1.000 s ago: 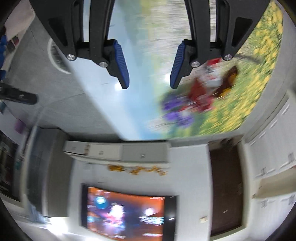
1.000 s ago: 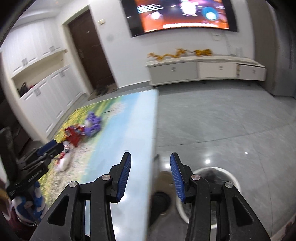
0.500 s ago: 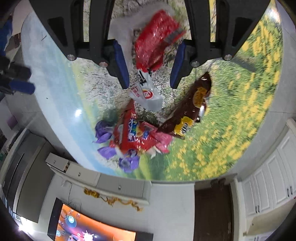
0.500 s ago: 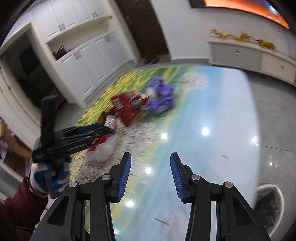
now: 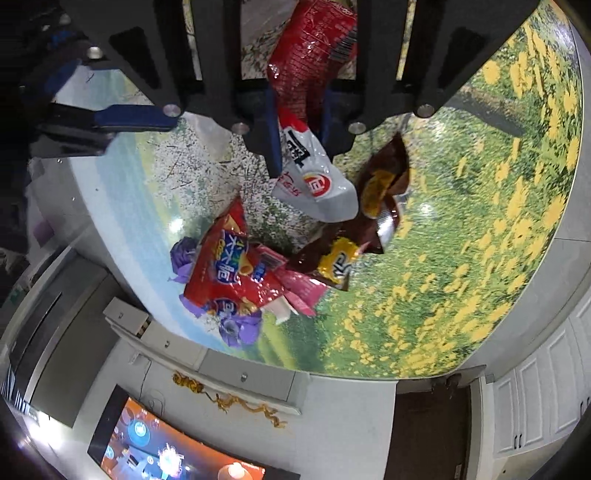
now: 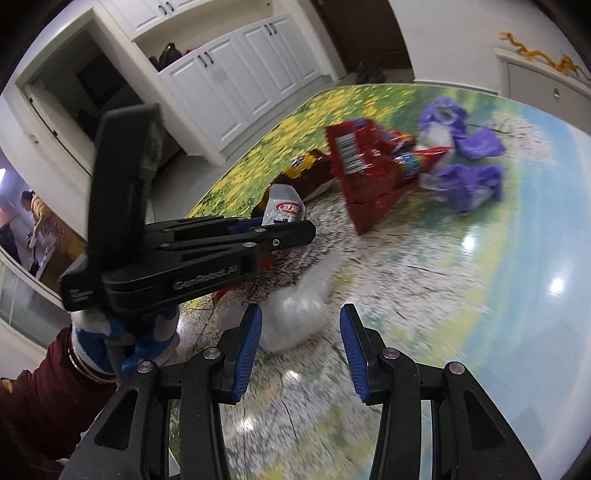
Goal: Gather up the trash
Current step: 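Grasp the white-and-red chip bag with the left tool while the right tool grasps the clear plastic bag, then carry the chip bag and clear plastic bag over the trash bin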
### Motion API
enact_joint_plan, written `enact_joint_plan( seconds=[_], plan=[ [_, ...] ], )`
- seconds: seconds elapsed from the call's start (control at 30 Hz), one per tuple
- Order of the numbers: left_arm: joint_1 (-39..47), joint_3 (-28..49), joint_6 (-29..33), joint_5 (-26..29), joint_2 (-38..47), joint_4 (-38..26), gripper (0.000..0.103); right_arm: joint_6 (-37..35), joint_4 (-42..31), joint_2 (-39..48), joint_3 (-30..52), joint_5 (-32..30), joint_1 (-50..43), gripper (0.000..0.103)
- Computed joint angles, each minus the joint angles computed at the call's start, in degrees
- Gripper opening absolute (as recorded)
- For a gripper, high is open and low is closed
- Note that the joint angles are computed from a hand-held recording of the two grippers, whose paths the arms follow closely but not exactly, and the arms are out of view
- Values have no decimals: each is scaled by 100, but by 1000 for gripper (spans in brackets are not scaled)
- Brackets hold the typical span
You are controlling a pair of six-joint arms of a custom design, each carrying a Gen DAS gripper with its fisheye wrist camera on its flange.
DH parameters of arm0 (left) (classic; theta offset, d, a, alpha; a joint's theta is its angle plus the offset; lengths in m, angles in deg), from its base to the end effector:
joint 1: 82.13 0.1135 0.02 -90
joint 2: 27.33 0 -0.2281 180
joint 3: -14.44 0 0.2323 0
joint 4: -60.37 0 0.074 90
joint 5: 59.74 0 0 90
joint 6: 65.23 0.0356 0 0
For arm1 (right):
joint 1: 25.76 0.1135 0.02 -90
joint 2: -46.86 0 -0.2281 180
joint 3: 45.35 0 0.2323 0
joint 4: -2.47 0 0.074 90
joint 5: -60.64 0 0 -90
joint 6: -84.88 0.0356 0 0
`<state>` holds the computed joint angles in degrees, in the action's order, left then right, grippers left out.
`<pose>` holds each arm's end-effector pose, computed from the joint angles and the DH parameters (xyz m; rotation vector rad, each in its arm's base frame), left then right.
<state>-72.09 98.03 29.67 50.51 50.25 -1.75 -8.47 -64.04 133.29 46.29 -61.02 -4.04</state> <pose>0.2600 0.0335 0.2714 0.0237 2.4954 -0.3425 0.2599 0.1237 0.2708 -0.7527 2.5115 0.8387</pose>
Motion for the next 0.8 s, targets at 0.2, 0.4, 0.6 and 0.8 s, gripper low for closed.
enact_joint_plan(
  seconds=[0.2, 0.4, 0.6, 0.8],
  plan=[
    [307, -145, 45, 243, -593, -147, 18, 112, 198, 147, -45, 249, 315, 43],
    [407, -282, 39, 152, -1233, -380, 18, 27, 190, -258, -290, 151, 200, 29],
    [258, -390, -153, -37, -1916, -675, 17, -240, -186, -1135, -576, 33, -354, 27],
    [-443, -390, -613, -524, -2493, -920, 17, -726, -878, -2074, -719, -288, -1555, 27]
  ],
)
